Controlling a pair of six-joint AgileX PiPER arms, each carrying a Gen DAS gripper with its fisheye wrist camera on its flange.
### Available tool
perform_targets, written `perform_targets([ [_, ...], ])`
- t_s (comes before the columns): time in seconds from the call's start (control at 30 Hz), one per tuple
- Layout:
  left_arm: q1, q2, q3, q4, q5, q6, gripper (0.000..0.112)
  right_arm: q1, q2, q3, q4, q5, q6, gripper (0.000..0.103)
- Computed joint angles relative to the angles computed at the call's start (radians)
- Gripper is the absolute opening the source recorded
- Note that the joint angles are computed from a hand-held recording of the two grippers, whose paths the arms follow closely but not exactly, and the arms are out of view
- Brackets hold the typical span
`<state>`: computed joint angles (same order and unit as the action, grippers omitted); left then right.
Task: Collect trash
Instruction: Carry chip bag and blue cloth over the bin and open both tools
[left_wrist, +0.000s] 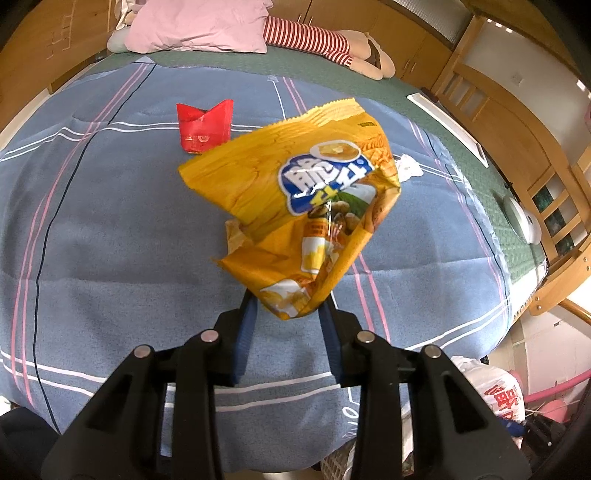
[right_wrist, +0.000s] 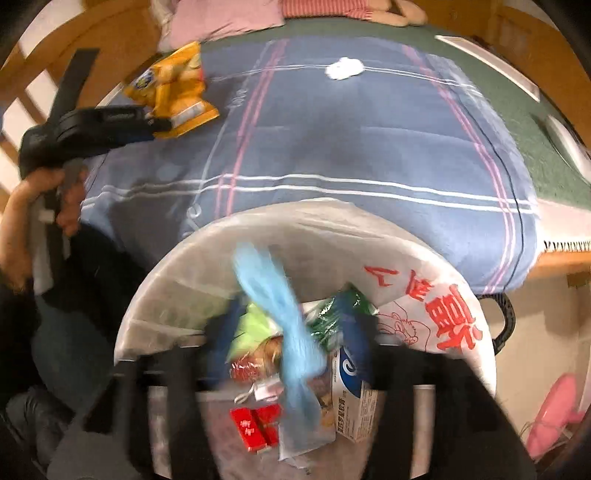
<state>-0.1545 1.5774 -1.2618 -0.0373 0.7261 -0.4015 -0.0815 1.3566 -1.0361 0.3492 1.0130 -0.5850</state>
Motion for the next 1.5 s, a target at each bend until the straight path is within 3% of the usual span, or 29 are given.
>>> perform_targets([
  [0.13, 0.013, -0.017, 0.015, -0.067, -0.023, 0.068, 0.033, -0.106, 0.039, -0.046, 0.167, 0.049, -0.014, 0.077],
  [0.33, 0.052, -0.116, 0.117, -0.577, -0.054, 0.649, 0.033, -0.219, 0.054, -0.07, 0.256, 0.044, 0.004, 0.077],
  [0.4, 0.071, -0.139, 0.147, -0.762, 0.003, 0.847, 0.033, -0.259, 0.057, -0.075, 0.274, 0.039, 0.016, 0.077],
  [0.5, 0.087, -0.128, 0.15, -0.904, 0.122, 1.025, 0.033, -0.301, 0.055, -0.09, 0.281, 0.028, 0.044, 0.077],
  [0.63, 0.02, -0.091, 0.115, -0.908, 0.239, 1.123, 0.033, -0.342, 0.04, -0.096, 0.29, 0.012, 0.037, 0.077],
  [0.77, -0.098, -0.046, 0.063, -0.808, 0.298, 1.12, 0.034, -0.376, 0.054, -0.092, 0.312, 0.008, 0.027, 0.077],
  [1.0, -0.199, 0.001, 0.036, -0.708, 0.338, 1.081, 0.046, -0.413, 0.09, -0.098, 0.318, 0.0, 0.069, 0.077],
  [1.07, -0.214, 0.011, 0.028, -0.673, 0.323, 1.051, 0.055, -0.421, 0.09, -0.103, 0.317, -0.007, 0.077, 0.077],
  [1.13, -0.216, 0.015, 0.026, -0.638, 0.305, 1.01, 0.072, -0.428, 0.086, -0.103, 0.314, -0.023, 0.087, 0.077],
  [1.3, -0.163, 0.016, 0.039, -0.699, 0.358, 1.049, 0.081, -0.431, 0.085, -0.115, 0.309, -0.031, 0.093, 0.077],
  [1.5, -0.12, -0.079, 0.111, -0.712, 0.32, 1.051, 0.086, -0.385, 0.103, -0.134, 0.284, -0.04, 0.1, 0.077],
])
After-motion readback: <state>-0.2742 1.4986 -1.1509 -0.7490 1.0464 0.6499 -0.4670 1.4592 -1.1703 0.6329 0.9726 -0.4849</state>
